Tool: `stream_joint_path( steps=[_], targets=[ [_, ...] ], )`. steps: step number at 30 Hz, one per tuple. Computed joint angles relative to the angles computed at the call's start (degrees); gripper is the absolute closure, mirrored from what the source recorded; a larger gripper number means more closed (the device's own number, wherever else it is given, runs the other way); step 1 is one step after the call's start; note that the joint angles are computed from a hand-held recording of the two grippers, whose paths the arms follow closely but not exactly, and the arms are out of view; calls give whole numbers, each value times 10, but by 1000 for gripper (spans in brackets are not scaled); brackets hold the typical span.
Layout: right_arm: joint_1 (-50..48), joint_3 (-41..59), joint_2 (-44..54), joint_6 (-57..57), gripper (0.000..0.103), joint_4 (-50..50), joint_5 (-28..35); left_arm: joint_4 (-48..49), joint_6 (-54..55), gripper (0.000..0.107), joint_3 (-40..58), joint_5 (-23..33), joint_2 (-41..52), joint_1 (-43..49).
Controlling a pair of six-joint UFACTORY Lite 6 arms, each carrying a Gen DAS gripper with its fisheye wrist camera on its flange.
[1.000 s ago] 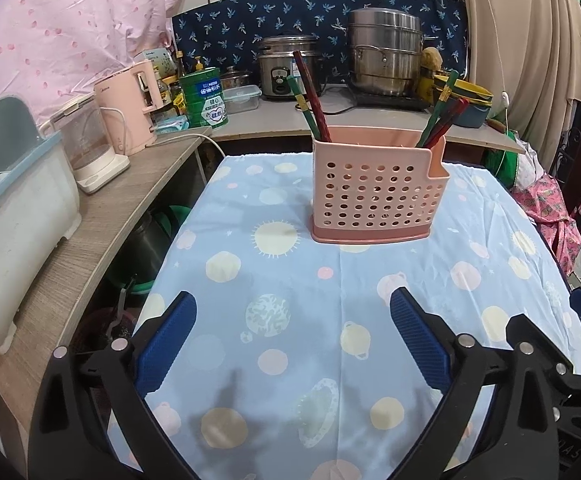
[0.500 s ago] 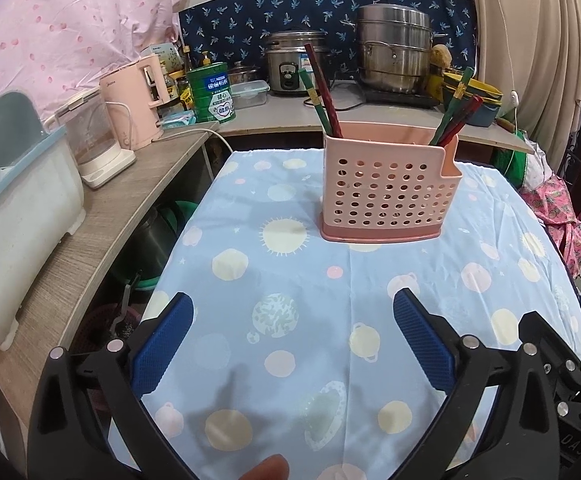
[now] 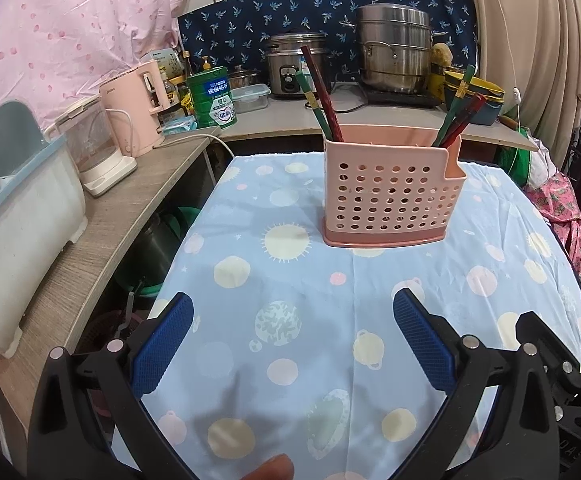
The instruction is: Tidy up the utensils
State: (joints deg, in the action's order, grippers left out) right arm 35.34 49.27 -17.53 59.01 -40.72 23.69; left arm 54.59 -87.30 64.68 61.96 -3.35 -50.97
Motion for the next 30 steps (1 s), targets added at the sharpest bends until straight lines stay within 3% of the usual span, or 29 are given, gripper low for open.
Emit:
stream_joint_path(
  steps=[30],
  targets=[
    [-10, 10, 24, -1, 7, -1, -10, -10, 16, 11, 18, -11, 19, 27]
  ],
)
